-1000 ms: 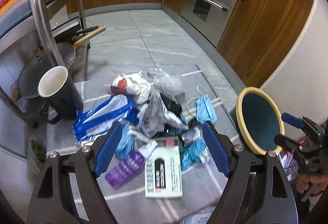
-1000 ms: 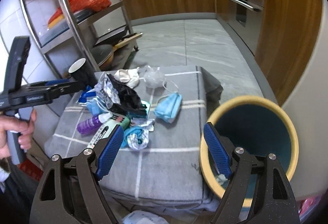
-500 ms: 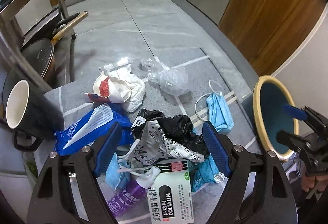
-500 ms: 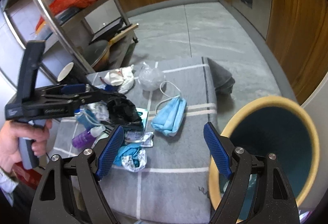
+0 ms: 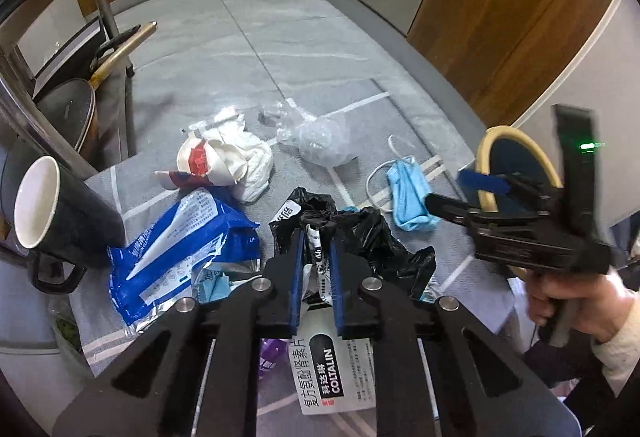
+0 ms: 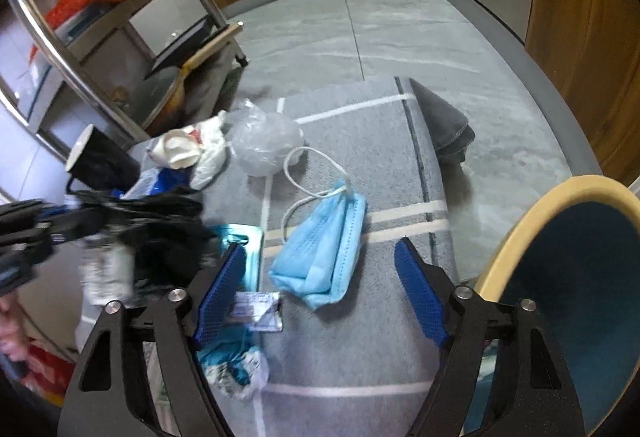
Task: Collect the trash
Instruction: 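Grasp the black plastic bag with the left tool while the right tool grasps the blue mask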
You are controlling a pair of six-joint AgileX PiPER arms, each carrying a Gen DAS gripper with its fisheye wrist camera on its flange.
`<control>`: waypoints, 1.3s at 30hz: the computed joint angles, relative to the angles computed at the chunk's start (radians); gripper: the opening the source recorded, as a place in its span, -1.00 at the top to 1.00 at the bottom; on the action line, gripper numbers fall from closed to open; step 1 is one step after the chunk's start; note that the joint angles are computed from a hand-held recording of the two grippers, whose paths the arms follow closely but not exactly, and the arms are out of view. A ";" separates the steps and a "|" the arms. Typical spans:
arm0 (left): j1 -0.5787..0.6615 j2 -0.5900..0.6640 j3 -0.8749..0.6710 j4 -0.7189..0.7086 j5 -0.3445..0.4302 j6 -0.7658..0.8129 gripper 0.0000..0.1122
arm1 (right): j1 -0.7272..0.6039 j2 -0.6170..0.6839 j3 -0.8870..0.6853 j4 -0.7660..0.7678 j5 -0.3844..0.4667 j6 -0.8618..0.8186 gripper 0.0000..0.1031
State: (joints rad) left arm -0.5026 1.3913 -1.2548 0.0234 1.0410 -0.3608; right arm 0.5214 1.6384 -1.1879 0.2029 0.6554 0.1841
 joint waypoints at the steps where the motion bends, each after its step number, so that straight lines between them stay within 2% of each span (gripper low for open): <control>1: 0.003 -0.010 -0.006 -0.001 0.006 0.000 0.80 | 0.002 0.012 -0.002 -0.009 -0.003 0.008 -0.42; 8: 0.019 -0.062 -0.040 0.008 0.022 -0.017 0.81 | 0.015 0.072 -0.007 -0.047 -0.018 0.029 -0.19; 10: 0.015 -0.067 -0.053 0.020 0.026 -0.026 0.81 | 0.013 0.084 -0.002 -0.017 -0.023 -0.003 -0.03; 12: 0.012 -0.070 -0.065 0.034 0.029 -0.036 0.81 | 0.013 0.083 0.004 0.014 -0.026 -0.044 0.28; 15: 0.001 -0.073 -0.076 0.055 0.033 -0.057 0.81 | 0.020 0.058 0.019 0.012 -0.030 -0.060 0.51; 18: -0.013 -0.072 -0.092 0.075 0.038 -0.076 0.81 | 0.020 0.009 0.037 0.011 -0.023 -0.066 0.63; 24: -0.052 -0.071 -0.124 0.113 0.043 -0.114 0.81 | 0.010 -0.115 0.069 0.003 0.003 -0.074 0.73; 39: -0.240 -0.080 -0.164 0.247 0.049 -0.294 0.81 | -0.064 -0.540 0.171 -0.075 0.150 -0.020 0.75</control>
